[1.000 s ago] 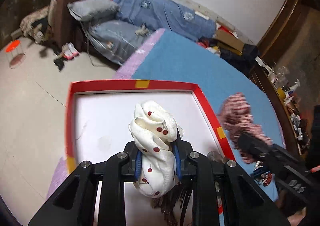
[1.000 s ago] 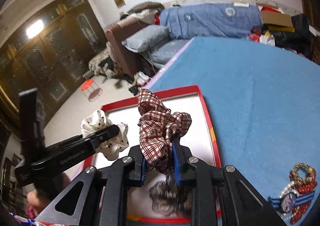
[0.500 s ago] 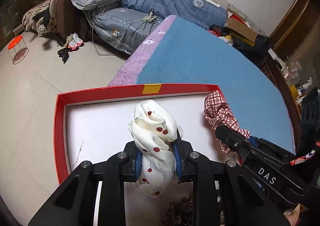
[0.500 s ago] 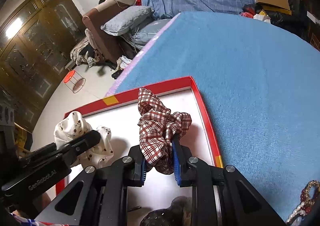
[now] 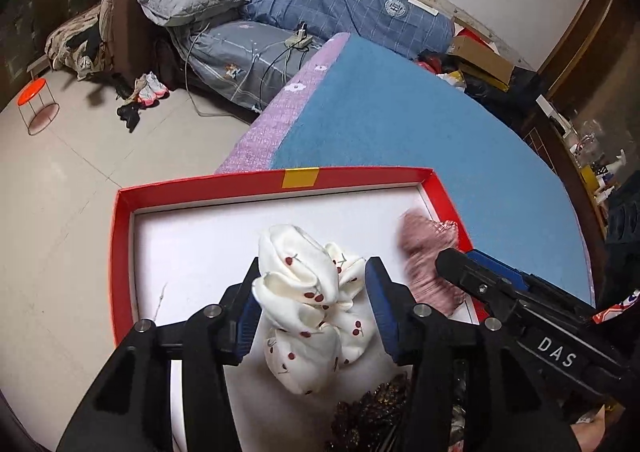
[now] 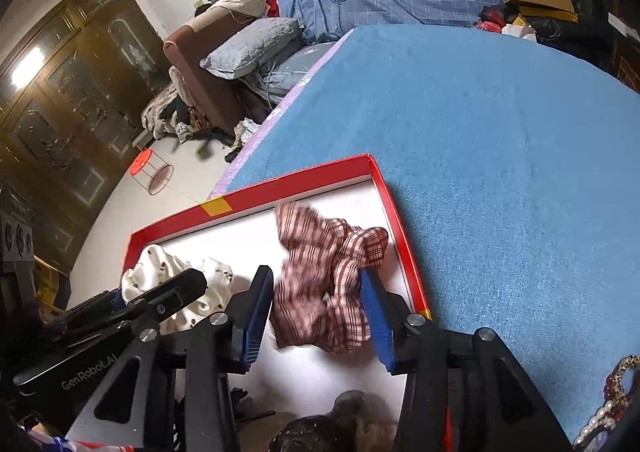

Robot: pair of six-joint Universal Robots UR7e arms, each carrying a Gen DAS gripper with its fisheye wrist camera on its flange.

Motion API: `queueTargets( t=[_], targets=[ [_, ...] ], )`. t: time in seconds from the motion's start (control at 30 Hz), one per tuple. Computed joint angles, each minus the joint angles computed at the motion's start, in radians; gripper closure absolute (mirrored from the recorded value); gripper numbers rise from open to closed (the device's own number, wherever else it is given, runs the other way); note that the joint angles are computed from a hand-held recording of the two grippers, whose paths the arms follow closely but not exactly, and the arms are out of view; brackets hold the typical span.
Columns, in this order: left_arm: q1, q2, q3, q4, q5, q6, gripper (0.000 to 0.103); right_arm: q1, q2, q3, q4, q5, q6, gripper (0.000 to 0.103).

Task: Organize jewelry
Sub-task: 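Open the left tool over the box while the right tool releases the plaid scrunchie, then move both tools back over the jewelry pile beside the box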

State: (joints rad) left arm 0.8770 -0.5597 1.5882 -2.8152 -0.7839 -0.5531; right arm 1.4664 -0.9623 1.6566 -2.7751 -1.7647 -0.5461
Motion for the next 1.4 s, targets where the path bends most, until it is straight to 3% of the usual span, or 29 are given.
queueTargets(
  t=[0.23, 0.43, 0.67, 0.83, 1.1, 1.4],
  targets=[
    [-0.044, -0.032, 0.077, -0.066, 0.045, -0.003, 0.054, -0.021, -0.069, 0.060, -0.015, 0.072, 0.000, 0.053],
    [-0.148, -0.018, 0.175, -0.230, 0.155, 0.039, 0.053, -0.075, -0.189, 0.177, -0.025, 0.180, -0.027, 0.052],
    [-0.254, 0.062, 0.191, -0.286, 0.169, 0.061, 0.052, -0.169, -0.333, 0.295, -0.002, 0.281, -0.080, 0.052],
    [-0.306, 0.129, 0.155, -0.273, 0.148, 0.065, 0.051, -0.241, -0.437, 0.394, -0.056, 0.295, -0.198, 0.052],
    [-0.352, 0.236, 0.063, -0.195, 0.124, 0.059, 0.051, -0.387, -0.576, 0.494, -0.140, 0.397, -0.298, 0.052],
    [-0.380, 0.349, -0.080, -0.064, 0.089, 0.085, 0.051, -0.548, -0.639, 0.464, -0.105, 0.534, -0.256, 0.052]
  ],
)
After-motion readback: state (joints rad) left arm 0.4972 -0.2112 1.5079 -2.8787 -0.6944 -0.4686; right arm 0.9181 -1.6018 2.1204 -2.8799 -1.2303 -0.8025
